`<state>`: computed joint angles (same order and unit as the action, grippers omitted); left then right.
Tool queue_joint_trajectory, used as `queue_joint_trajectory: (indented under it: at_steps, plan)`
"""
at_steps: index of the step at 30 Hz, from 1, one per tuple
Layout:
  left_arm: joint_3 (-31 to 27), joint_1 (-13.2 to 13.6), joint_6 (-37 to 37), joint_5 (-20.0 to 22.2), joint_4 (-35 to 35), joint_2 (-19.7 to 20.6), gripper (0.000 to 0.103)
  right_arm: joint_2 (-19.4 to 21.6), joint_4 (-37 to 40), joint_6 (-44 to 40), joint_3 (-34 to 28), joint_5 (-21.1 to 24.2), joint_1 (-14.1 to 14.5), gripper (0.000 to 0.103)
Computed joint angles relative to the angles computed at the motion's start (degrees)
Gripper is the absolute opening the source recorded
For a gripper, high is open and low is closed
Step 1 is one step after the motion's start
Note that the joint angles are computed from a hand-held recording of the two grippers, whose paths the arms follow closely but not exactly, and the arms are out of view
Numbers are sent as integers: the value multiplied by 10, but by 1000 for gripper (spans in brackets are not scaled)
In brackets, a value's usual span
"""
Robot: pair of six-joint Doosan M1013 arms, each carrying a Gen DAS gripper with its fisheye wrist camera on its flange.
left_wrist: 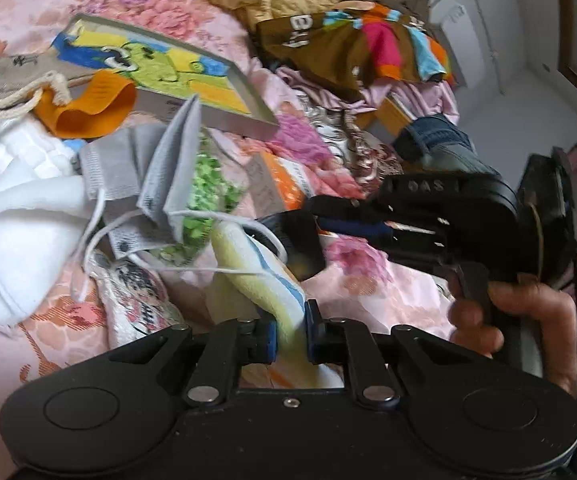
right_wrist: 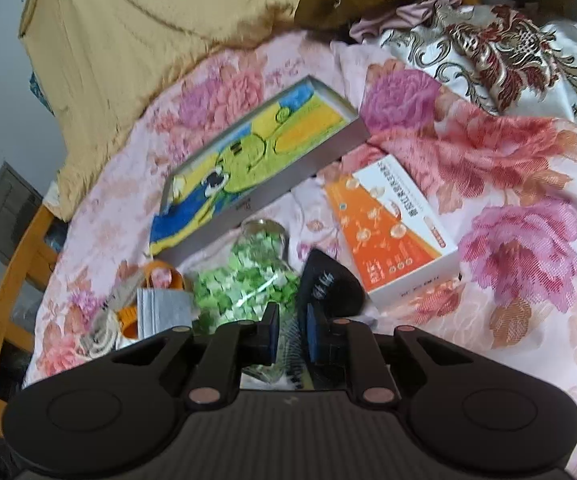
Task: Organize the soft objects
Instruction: 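Lift both socks and carry them toward the cartoon drawing tray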
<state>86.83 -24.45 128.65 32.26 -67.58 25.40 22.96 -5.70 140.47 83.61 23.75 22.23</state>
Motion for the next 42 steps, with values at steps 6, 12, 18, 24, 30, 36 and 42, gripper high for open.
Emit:
queue_joint_trajectory:
  at_steps: [6, 12, 18, 24, 30, 36, 42]
  plan:
    - [20, -1, 41, -11, -32, -16, 13, -3, -30, 28, 1, 9, 4, 16]
    - [27, -1, 32, -25, -27, -23, 13, 8, 10, 23, -11, 56, -2, 58]
    - [25, 0, 11, -31, -14, -23, 13, 41, 50, -45, -54, 134, -1, 58]
    - [22, 1, 1, -27, -6, -20, 13, 76, 39, -96, -101, 212, 7, 46]
    - [20, -1, 3, -28, -7, -22, 13, 84, 21, -103, -113, 238, 15, 9]
    - [22, -1, 27, -44, -32, -29, 13, 58, 4, -51, -82, 167, 14, 3]
    - [22, 4, 96, -53, -104, -39, 13, 18, -35, 21, -38, 55, 15, 3]
